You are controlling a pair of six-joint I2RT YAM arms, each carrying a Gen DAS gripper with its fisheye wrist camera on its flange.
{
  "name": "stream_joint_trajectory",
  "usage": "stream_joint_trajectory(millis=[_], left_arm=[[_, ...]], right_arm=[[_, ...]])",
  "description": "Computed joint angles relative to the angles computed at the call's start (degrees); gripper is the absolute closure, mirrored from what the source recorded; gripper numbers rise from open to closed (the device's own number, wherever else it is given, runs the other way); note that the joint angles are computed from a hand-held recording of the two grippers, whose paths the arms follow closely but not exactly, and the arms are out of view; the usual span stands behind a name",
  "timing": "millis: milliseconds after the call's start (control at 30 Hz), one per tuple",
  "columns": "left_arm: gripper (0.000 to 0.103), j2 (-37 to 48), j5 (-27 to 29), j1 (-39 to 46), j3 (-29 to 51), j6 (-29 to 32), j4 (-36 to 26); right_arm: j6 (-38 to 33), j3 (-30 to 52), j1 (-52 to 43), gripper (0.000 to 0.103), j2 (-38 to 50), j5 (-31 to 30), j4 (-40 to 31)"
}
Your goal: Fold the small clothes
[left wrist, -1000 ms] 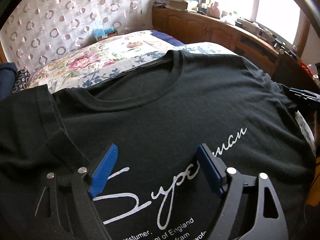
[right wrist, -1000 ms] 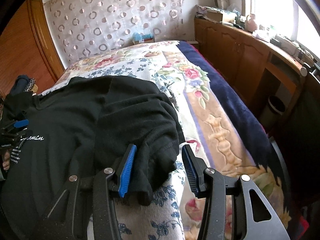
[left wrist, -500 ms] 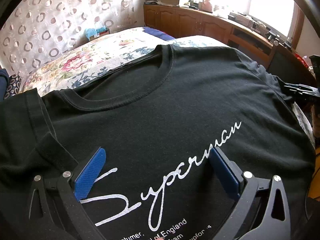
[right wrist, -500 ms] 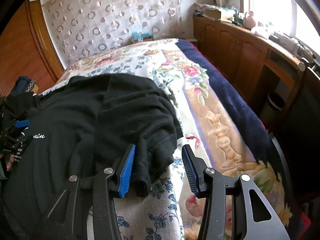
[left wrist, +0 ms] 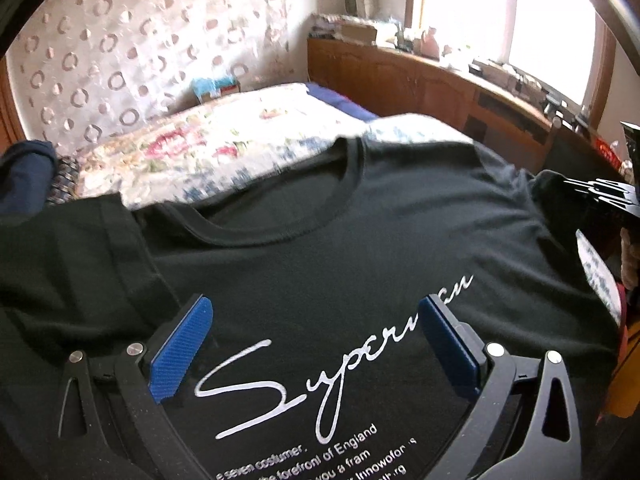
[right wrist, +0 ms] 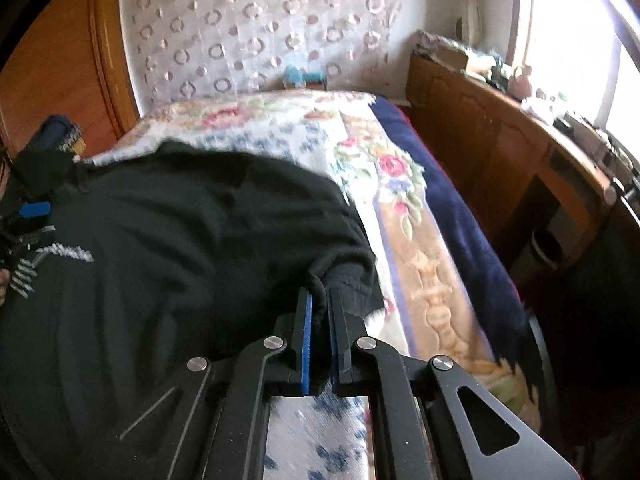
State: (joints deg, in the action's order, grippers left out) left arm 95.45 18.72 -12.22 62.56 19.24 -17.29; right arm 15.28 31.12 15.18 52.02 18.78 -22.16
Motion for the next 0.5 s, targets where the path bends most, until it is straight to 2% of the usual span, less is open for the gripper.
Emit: stream_joint_trajectory(millis=[200, 500], left_arm=[[0.000, -4.1, 0.7, 1.2, -3.1, -1.3, 2.5], [0.000, -5.2, 2.8, 2.4, -4.8, -2.4, 3.6]], right_arm=[[-1.5, 2.9, 6.8, 0.096, 4.6, 0.7, 5.5], [-1.4, 1.0, 9.6, 0.096, 16.1, -5.7, 15.1]])
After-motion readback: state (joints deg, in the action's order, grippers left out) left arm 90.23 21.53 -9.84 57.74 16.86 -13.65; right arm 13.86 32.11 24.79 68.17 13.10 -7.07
